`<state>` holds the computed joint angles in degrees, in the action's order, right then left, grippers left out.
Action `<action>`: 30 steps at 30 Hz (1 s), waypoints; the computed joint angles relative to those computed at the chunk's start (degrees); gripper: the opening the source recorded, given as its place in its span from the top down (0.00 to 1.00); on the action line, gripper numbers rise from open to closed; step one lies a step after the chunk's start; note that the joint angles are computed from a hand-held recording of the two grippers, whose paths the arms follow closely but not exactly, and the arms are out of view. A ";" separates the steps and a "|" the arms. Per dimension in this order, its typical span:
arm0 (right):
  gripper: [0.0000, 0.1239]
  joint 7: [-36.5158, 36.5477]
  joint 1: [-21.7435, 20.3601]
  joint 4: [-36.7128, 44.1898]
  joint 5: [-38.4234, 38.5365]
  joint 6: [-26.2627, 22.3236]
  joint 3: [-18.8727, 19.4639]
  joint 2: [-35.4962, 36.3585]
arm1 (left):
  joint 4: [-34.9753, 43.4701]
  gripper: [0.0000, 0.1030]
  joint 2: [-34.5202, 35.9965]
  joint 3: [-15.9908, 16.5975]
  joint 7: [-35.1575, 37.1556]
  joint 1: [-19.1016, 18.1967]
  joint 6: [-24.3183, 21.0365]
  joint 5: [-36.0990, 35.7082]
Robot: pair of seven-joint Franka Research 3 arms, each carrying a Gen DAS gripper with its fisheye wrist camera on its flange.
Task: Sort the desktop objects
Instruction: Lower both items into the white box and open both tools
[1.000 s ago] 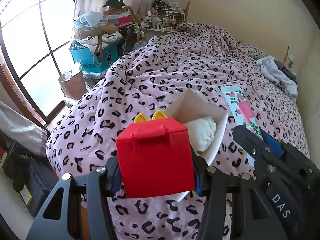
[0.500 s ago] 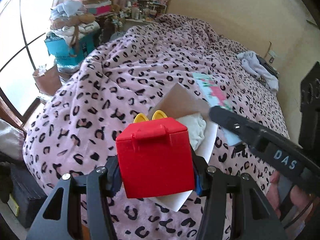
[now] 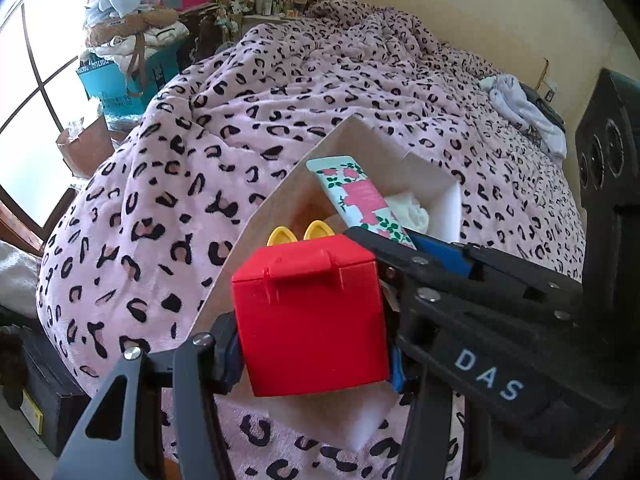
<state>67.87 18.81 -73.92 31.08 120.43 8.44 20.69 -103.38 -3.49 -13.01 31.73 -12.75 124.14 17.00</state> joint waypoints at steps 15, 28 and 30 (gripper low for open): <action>0.76 0.33 2.37 0.37 -7.19 2.11 -0.53 0.51 | -1.59 0.47 0.11 0.25 -1.05 0.23 0.13 1.01; 0.76 1.77 0.85 4.68 -3.32 -1.44 -0.24 1.01 | -3.37 0.46 -4.68 0.14 -2.23 1.38 2.29 2.14; 0.75 2.32 0.85 6.05 -3.47 -2.64 -0.28 1.58 | -3.83 0.46 -5.62 0.07 -2.79 1.52 2.22 2.32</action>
<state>70.19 19.66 -67.87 27.61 117.79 8.16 22.27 -107.21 -9.11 -12.93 28.94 -11.23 126.36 19.32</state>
